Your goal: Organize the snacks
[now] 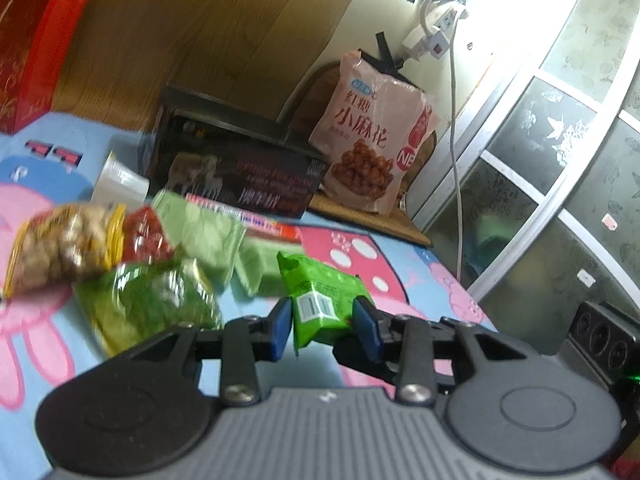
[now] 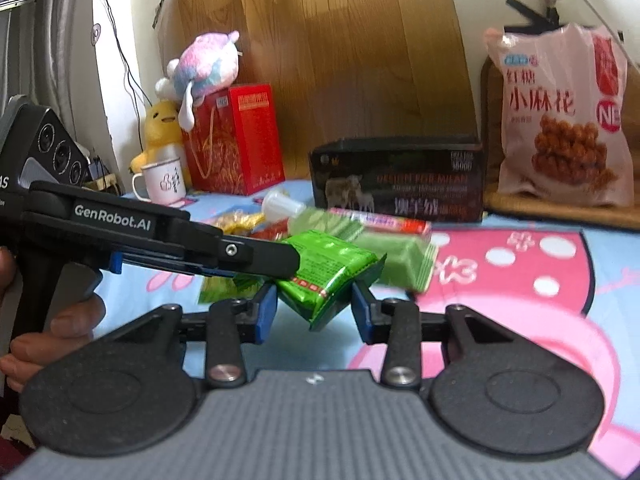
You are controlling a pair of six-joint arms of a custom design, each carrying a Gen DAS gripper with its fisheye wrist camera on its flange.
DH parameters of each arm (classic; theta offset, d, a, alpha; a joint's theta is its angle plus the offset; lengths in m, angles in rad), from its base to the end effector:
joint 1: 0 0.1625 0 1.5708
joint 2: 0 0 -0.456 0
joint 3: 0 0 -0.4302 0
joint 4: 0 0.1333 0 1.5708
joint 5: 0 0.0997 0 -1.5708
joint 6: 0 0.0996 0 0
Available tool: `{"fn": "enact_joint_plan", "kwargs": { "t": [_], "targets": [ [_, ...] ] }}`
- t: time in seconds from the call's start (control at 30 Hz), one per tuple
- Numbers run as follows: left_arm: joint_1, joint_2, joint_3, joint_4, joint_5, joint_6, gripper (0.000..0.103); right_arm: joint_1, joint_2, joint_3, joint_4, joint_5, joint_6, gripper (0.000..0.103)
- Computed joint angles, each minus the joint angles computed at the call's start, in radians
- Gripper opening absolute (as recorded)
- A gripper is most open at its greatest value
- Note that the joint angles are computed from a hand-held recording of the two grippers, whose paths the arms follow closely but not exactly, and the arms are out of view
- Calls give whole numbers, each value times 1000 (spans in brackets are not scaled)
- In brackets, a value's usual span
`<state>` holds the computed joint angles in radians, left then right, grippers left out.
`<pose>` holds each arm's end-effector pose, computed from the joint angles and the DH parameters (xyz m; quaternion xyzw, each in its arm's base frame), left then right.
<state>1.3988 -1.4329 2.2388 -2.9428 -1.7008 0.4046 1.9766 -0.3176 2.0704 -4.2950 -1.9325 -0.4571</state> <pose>0.0334 -0.5110 0.2739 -0.2898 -0.9135 0.2841 0.0296 0.2829 -0.4101 -0.0884 0.2875 -0.8253 0.4550 0.1708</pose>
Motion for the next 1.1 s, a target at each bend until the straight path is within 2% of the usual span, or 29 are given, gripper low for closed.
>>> {"fn": "enact_joint_plan", "kwargs": {
  "t": [0.2, 0.47, 0.7, 0.77, 0.87, 0.93, 1.1],
  "targets": [
    [-39, 47, -69, -18, 15, 0, 34, -4, -27, -42, 13, 8, -44, 43],
    [-74, 178, -222, -62, 58, -12, 34, -47, -76, -146, 116, 55, -76, 43],
    [-81, 303, -363, -88, 119, -32, 35, -81, -71, -277, 232, 69, -106, 42],
    [-82, 337, -400, -89, 156, -39, 37, -91, -65, -309, 262, 69, -112, 42],
    [-81, 360, -423, -78, 198, -61, 39, -101, -47, -353, 298, 45, -114, 45],
    [-67, 346, -412, -78, 166, -68, 39, -105, -49, -349, 295, 41, -106, 48],
    [-40, 272, -346, -64, 102, -87, 39, -116, -86, -231, 185, 73, -58, 48]
  ]
}}
